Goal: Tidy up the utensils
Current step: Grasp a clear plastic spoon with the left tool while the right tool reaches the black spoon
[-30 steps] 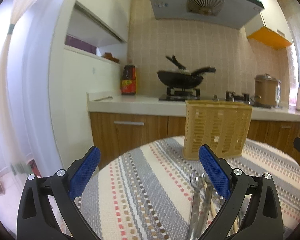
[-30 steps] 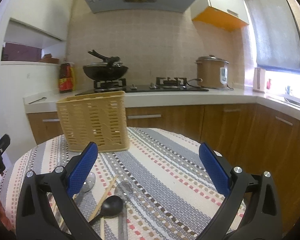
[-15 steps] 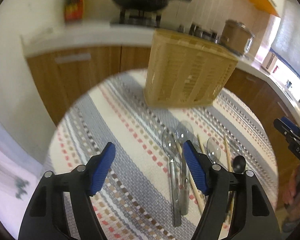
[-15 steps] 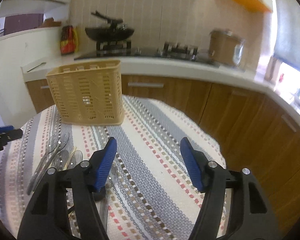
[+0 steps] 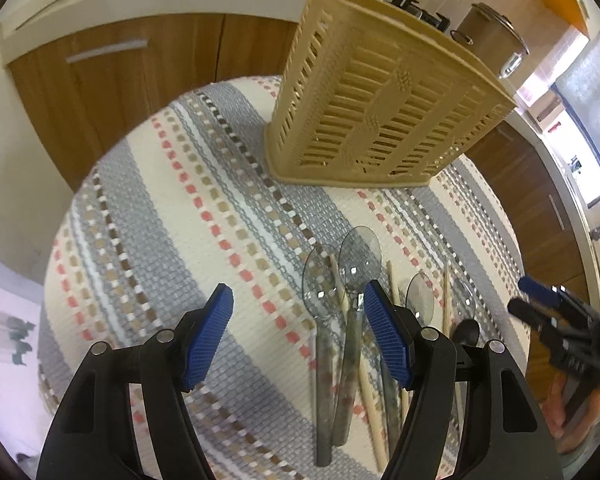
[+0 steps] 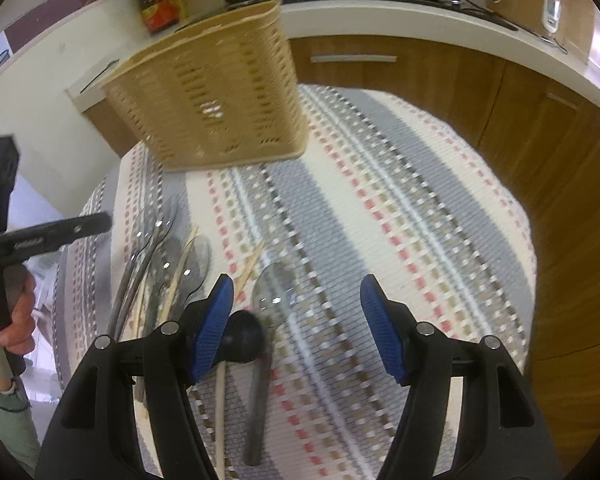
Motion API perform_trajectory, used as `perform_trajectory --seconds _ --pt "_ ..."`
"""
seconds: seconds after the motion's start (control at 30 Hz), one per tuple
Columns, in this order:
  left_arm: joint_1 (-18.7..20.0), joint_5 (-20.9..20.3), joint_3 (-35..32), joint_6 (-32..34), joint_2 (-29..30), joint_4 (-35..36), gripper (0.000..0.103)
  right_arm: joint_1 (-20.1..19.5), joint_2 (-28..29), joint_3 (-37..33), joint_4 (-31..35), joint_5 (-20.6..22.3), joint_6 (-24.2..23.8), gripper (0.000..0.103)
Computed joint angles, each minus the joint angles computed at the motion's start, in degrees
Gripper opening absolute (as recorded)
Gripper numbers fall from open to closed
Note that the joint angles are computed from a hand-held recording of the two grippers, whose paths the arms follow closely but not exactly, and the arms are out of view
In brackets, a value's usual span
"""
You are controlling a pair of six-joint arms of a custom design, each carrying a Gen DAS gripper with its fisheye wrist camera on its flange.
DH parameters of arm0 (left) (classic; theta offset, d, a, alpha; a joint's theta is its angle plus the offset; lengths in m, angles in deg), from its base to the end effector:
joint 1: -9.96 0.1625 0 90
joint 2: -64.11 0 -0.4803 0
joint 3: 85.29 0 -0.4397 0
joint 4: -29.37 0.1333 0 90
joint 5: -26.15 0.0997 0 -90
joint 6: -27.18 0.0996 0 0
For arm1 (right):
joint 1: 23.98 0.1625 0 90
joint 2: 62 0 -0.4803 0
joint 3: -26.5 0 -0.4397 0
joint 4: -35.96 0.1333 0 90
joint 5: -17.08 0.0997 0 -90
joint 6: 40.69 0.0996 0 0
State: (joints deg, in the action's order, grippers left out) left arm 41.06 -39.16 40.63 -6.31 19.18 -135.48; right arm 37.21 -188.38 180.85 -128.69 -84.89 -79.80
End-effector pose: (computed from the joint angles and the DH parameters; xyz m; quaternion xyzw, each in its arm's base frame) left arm -0.3364 -0.4072 -0.0332 0.2257 0.9491 -0.1179 0.1855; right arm -0.0183 -0.2670 0.3487 0.0408 -0.9132 0.2733 0.2995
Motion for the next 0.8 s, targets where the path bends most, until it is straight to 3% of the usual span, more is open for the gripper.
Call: perform_trajectory --seconds 0.17,0.43,0.5,0.6,0.67,0.7,0.8 --pt "-0.11 1.59 -2.37 -1.51 2.47 2.19 0.065 -0.56 -1.41 0.66 1.85 0.91 -1.18 0.062" --pt "-0.02 0.83 -4.00 -4.44 5.11 2.21 0.064 -2.24 -2.61 1.49 0.81 1.44 -3.07 0.062" --pt "-0.76 2.35 -4.63 -5.50 5.96 3.86 0.055 -1.35 -1.52 1.60 -0.27 -0.33 -2.86 0.062" --pt "-1.48 4.06 -5.53 -6.11 6.71 6.25 0.052 0.05 0.35 1.48 -0.67 -3.56 -2.11 0.062" --pt "-1.95 5.38 -6.10 -6.42 7.12 7.63 0.044 -0.26 -0.19 0.39 4.04 -3.68 -0.46 0.062" --pt "-2.29 6.65 -6.31 -6.28 7.27 8.58 0.034 -0.66 -0.55 -0.03 6.13 -3.32 0.33 0.062" --pt "-1.51 4.74 -5.55 -4.31 6.66 6.25 0.030 -3.46 -2.95 -1.79 15.18 -0.35 2.58 0.062"
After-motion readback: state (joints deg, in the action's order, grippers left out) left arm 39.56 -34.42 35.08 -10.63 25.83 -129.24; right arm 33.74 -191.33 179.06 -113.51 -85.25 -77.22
